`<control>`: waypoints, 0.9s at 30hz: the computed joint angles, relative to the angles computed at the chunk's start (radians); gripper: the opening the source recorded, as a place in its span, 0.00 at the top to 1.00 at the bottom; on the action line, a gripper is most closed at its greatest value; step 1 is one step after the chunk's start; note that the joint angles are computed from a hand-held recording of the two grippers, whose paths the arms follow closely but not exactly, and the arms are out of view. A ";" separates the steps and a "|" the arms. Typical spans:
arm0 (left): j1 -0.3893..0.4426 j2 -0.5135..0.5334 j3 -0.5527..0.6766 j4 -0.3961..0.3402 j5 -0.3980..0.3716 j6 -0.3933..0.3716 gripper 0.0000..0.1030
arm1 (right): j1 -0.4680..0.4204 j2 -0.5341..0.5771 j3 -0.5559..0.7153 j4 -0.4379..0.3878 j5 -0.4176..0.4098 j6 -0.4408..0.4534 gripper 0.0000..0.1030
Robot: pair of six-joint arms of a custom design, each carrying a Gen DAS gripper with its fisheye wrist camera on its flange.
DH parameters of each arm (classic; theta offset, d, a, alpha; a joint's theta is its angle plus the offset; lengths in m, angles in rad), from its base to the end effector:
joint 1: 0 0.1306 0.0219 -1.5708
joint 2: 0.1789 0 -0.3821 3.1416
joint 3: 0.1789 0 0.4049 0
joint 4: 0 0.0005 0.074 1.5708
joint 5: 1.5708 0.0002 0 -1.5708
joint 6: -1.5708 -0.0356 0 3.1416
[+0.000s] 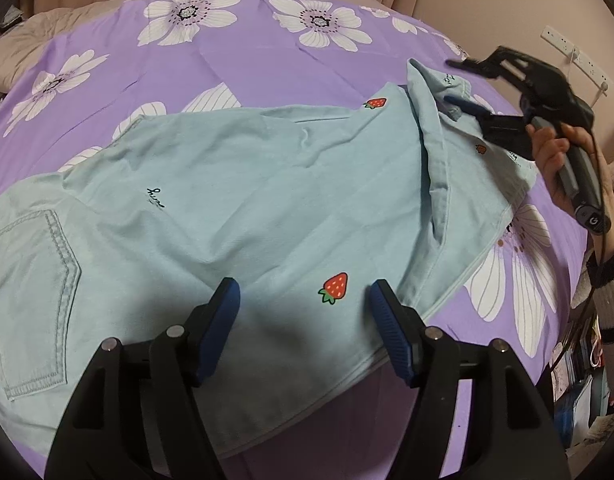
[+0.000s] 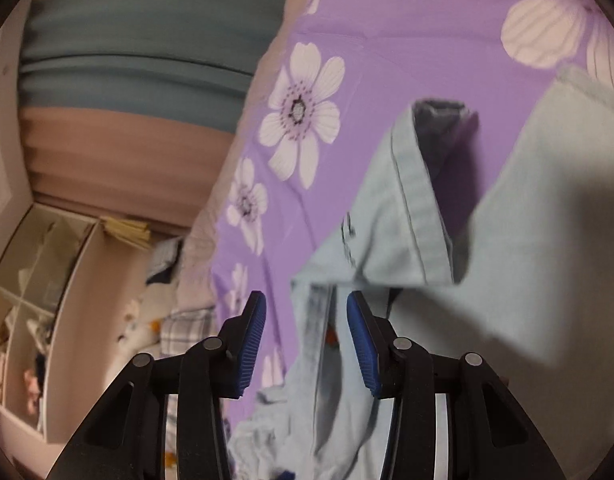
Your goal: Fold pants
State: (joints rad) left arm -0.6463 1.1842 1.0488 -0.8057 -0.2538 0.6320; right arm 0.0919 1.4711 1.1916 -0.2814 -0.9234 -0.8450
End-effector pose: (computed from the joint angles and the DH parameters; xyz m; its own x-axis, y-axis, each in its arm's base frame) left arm 0.3308 -0.2390 0.3621 -0.7952 -0.1164 -0.5950 -0.0060 0.9829 -0.1842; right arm 0.5173 0.0757 0.3488 -0.8961 0.3705 -0.2447 -0.0869 0.3940 0.9150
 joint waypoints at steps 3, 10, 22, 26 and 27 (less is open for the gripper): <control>-0.001 0.003 0.003 0.002 -0.004 0.007 0.34 | 0.025 0.026 0.041 -0.126 0.041 0.084 0.57; 0.007 0.004 0.006 -0.005 0.013 -0.001 0.34 | 0.025 0.029 0.117 0.099 0.203 0.010 0.57; 0.004 0.004 0.000 0.010 0.009 -0.011 0.33 | -0.039 0.101 0.136 0.135 0.041 -0.105 0.56; -0.002 0.009 0.002 0.008 -0.004 -0.012 0.32 | -0.030 0.153 0.274 -0.203 0.174 0.079 0.56; -0.003 0.011 0.003 0.008 -0.004 -0.012 0.32 | -0.034 0.155 0.280 -0.210 0.170 0.080 0.56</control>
